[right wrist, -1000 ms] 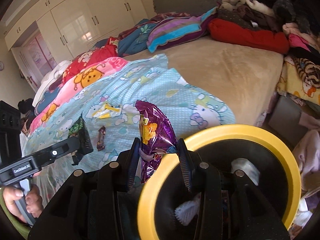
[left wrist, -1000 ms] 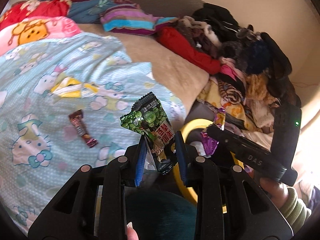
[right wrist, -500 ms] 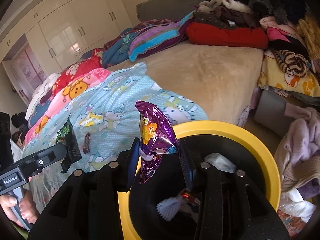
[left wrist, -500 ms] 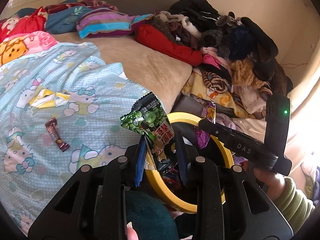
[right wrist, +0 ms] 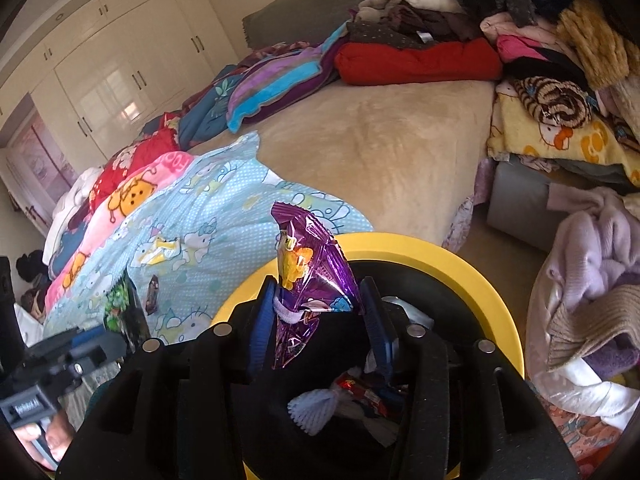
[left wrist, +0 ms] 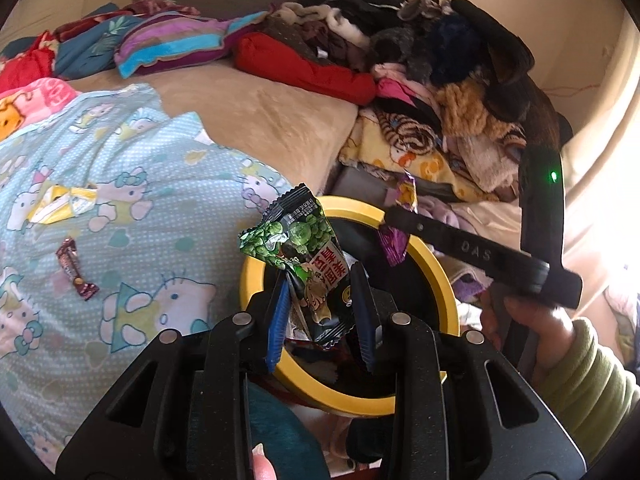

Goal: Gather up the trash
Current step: 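Open the right tool into the bin while the left tool releases the green packet, then move both open tools back toward the last wrappers on the blanket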

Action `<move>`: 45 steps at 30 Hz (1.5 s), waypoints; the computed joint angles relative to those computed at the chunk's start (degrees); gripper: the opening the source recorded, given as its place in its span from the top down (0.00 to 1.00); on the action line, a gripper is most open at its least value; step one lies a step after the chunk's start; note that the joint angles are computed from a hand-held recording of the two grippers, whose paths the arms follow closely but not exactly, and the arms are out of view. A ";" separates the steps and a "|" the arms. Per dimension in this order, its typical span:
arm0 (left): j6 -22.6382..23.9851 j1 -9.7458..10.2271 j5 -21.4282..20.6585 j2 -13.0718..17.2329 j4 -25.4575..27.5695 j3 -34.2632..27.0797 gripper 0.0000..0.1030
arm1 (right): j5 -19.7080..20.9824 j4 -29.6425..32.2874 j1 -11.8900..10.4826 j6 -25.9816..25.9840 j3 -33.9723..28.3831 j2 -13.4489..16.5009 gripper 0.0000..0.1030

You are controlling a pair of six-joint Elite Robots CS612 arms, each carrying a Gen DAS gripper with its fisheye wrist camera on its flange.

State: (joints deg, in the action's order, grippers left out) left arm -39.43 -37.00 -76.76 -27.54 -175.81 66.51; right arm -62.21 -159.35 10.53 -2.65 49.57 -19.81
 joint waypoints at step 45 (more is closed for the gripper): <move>0.08 -0.10 7.91 -0.93 -0.45 1.55 0.11 | 1.89 -7.17 0.36 2.04 2.04 -0.94 0.18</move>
